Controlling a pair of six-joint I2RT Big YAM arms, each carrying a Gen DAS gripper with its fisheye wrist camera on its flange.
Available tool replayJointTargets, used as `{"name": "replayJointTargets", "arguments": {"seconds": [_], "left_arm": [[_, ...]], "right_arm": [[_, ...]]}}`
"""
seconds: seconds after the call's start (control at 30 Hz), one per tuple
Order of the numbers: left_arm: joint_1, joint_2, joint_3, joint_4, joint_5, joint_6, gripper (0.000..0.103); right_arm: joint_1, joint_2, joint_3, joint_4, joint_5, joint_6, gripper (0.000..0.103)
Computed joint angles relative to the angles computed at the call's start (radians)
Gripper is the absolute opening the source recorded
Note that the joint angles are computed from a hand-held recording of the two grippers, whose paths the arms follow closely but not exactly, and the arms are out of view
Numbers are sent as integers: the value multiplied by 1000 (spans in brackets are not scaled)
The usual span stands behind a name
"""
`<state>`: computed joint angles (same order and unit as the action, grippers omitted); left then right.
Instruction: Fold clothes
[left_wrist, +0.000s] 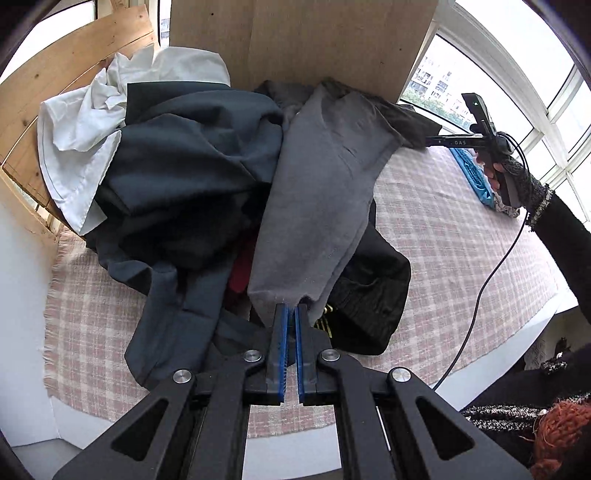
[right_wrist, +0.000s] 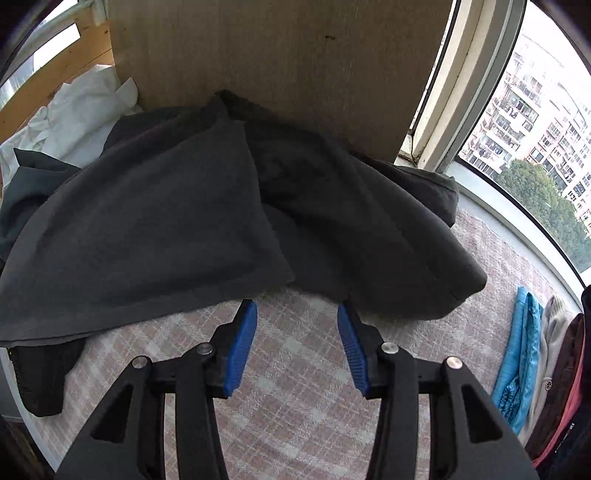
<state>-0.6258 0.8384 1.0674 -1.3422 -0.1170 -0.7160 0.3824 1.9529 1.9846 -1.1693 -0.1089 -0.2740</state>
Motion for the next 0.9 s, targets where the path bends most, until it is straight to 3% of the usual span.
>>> {"name": "replayJointTargets", "arguments": {"seconds": [0.17, 0.27, 0.37, 0.4, 0.43, 0.5, 0.67, 0.9], "left_arm": [[2, 18, -15, -9, 16, -68, 3], [9, 22, -20, -25, 21, -103, 3], [18, 26, -19, -45, 18, -116, 3], [22, 27, -20, -49, 18, -117, 3], [26, 28, -21, -52, 18, -117, 3], [30, 31, -20, -59, 15, -110, 3], [28, 24, -12, -58, -1, -88, 3], [-41, 16, 22, -33, -24, -60, 3]], "right_arm": [[13, 141, 158, -61, -12, -99, 45], [21, 151, 145, -27, -4, -171, 45], [11, 146, 141, -26, -73, -196, 44], [7, 150, 152, -46, -96, -205, 35], [7, 153, 163, -67, -100, -218, 13], [7, 145, 168, -95, -96, -239, 7], [-20, 25, 97, -114, -157, -213, 5], [-143, -315, -131, -179, -237, -184, 5]]}}
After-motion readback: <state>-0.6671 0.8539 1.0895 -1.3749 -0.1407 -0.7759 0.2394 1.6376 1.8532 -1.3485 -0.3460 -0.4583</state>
